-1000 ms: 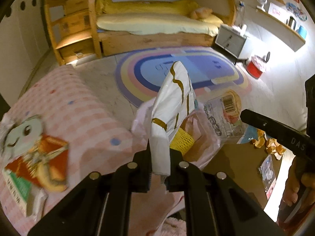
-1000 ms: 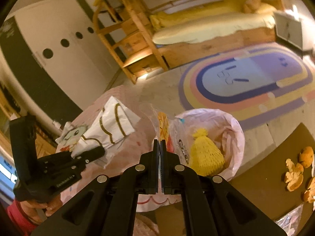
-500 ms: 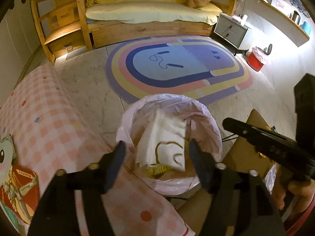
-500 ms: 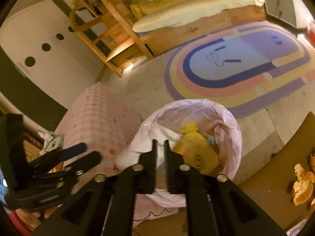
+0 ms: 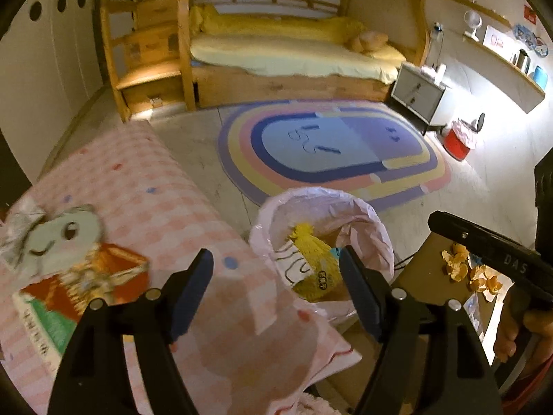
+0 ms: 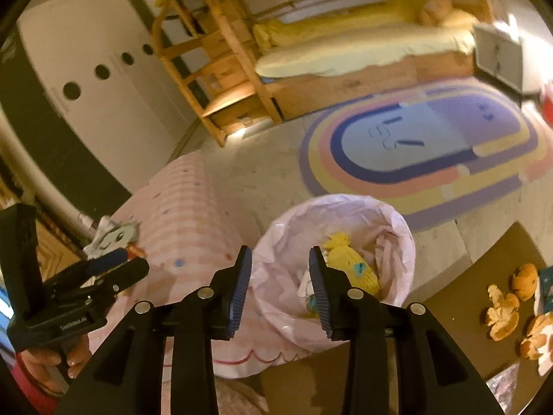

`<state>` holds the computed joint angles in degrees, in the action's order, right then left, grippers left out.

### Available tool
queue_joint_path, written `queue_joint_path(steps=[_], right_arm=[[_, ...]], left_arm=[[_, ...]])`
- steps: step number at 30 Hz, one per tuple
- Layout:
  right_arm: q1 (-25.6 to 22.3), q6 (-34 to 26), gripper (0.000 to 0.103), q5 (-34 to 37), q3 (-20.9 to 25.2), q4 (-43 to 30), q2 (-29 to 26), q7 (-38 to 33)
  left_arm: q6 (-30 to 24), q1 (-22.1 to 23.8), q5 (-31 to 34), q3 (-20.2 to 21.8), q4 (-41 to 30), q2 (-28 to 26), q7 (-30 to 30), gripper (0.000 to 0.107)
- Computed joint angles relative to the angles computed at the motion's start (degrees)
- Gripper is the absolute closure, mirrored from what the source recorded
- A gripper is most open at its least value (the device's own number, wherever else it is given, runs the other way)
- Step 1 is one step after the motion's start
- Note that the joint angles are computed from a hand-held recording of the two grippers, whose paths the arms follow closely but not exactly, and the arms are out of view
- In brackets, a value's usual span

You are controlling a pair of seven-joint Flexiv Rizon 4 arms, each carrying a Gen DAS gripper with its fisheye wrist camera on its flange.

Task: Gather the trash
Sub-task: 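Grasp the white milk carton with the left tool and lift it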

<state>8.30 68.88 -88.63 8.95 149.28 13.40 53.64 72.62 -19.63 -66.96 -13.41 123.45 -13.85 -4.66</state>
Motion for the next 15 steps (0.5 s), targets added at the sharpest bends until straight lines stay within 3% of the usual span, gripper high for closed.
queue_joint_path(steps=[3,6,11,15], right_arm=[[3.5,-7.2,0.053,9.4,4.6,-2.9,-0.9,-8.5],[7.7,-15.2,0.045,15.9,7.7,-7.5,-3.5,-17.5],[12.1,-18.3,0.036,15.5,7.4,-14.5,-9.2,-24.3],[14.8,-19.0,0.035,14.8,6.0,-19.6,-14.3,-28.4]], left_arm=[[1.0,-0.2,-8.1,0.3,1.9,3.1,7.5,0.027],[-1.7,0.4,-9.8,3.2,2.7,5.5,6.5,0.018],[-5.0,3.0,-10.2,7.1,2.7,6.9,3.4,0.012],[-1.4,4.5,-14.4,8.0,2.2,6.6,6.6,0.012]])
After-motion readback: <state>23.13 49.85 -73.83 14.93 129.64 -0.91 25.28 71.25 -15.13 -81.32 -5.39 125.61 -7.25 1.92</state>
